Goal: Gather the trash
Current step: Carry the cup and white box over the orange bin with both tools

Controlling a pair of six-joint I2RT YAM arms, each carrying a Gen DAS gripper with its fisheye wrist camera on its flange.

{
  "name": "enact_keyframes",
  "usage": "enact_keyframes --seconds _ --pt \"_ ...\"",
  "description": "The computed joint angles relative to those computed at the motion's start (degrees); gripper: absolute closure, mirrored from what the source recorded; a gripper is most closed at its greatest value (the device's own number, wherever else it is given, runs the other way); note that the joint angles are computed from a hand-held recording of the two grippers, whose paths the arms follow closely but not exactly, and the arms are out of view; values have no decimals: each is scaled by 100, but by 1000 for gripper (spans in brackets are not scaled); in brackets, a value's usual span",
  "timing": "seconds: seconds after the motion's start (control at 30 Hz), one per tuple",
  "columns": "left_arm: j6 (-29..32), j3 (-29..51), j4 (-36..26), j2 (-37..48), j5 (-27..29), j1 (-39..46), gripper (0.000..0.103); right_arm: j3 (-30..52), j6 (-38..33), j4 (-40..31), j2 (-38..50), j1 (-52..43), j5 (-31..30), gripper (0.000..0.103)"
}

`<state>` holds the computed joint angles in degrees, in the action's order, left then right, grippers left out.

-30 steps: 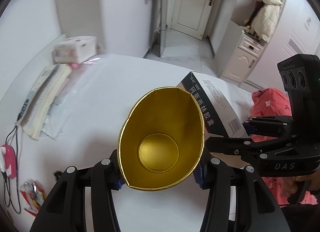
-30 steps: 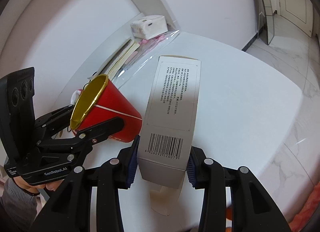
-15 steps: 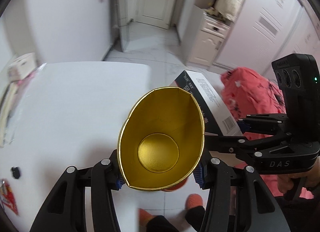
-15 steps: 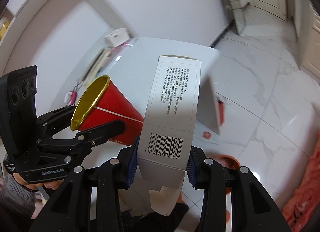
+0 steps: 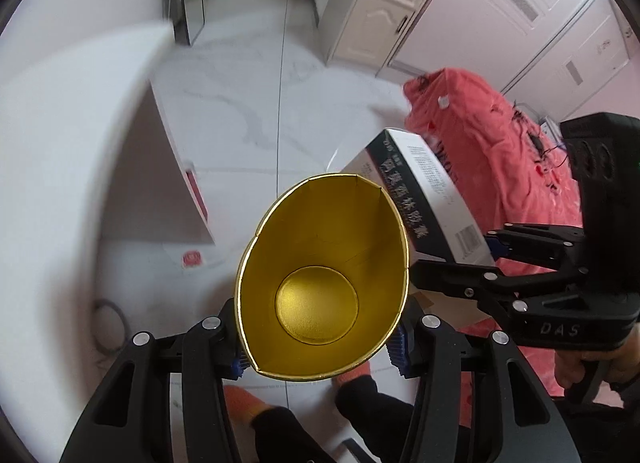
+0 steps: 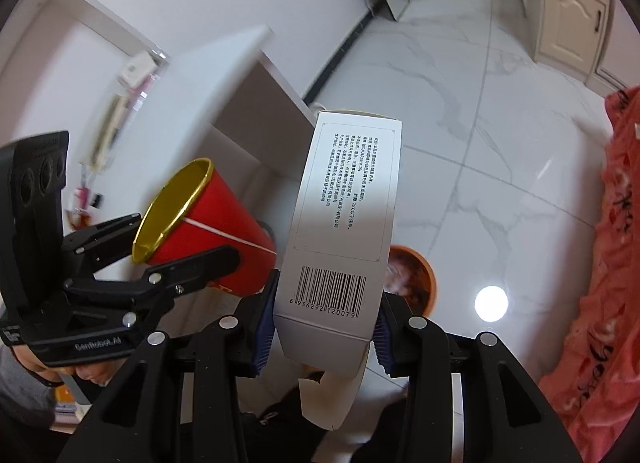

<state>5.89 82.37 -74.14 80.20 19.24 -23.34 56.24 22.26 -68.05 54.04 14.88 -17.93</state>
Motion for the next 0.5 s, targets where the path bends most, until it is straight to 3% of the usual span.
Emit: enact_keyframes --seconds 0.23,0.5 --pt "-198 -1535 1273 342 47 -149 49 -1743 46 1170 9 -55 -29 62" --pt "-104 -2369 2188 881 130 -40 47 -3001 437 3685 1614 179 -112 62"
